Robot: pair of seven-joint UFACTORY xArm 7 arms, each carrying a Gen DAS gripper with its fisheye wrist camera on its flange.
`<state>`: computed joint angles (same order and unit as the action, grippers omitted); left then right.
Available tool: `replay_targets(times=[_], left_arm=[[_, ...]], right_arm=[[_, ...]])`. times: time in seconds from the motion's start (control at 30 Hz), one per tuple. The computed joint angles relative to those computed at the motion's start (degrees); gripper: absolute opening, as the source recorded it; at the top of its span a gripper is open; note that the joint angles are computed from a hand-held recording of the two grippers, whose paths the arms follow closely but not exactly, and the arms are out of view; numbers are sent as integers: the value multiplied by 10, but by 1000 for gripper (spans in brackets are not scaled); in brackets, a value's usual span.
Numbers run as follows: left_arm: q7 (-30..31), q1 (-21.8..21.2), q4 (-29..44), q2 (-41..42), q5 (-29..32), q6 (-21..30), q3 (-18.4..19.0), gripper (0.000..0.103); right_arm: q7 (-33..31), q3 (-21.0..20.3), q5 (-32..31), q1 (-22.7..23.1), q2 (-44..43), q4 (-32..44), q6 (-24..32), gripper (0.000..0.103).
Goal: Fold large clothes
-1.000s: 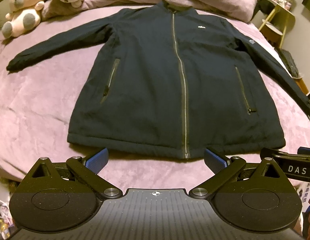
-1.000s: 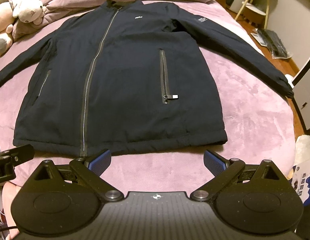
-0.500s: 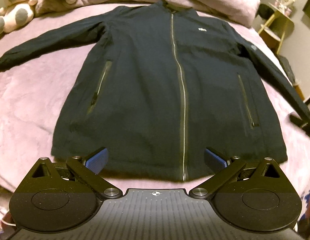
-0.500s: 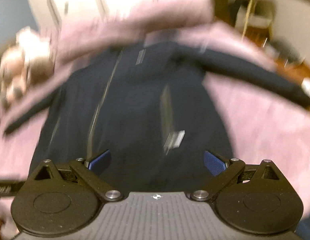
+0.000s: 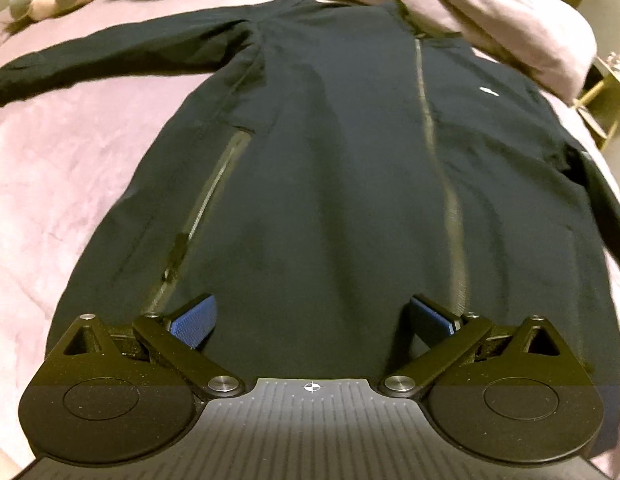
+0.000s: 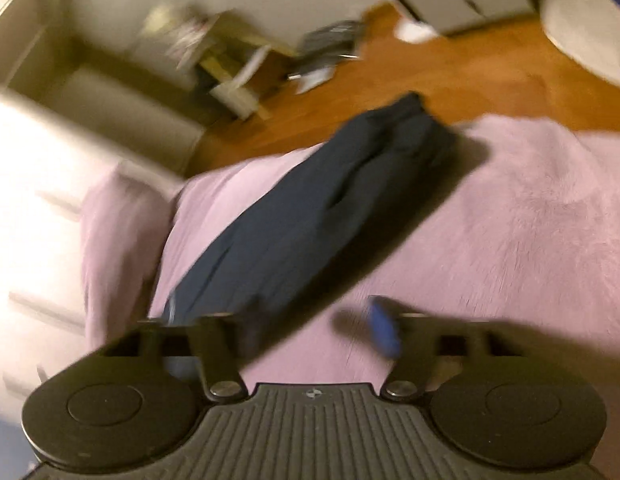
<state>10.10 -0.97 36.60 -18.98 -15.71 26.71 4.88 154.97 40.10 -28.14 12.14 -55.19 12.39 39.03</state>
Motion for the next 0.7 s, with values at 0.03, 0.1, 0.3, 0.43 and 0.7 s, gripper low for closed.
replay_targets(times=[0.03, 0.1, 0.3, 0.43, 0.7], left_arm=[[1, 0, 1, 6, 3, -8, -2, 103], [9, -2, 0, 14, 5, -23, -3, 103], [51, -11, 22, 41, -41, 6, 20, 103], [121, -11, 35, 47, -103, 39, 39, 103], [163, 14, 43, 32, -149, 78, 36, 103]], right_arm=[[23, 2, -2, -10, -10, -17, -19, 45], [64, 17, -4, -21, -36, -41, -28, 45], [130, 30, -16, -49, -35, -55, -29, 41], [-7, -34, -36, -59, 25, 12, 24, 26], [-285, 38, -342, -155, 298, 343, 28, 24]])
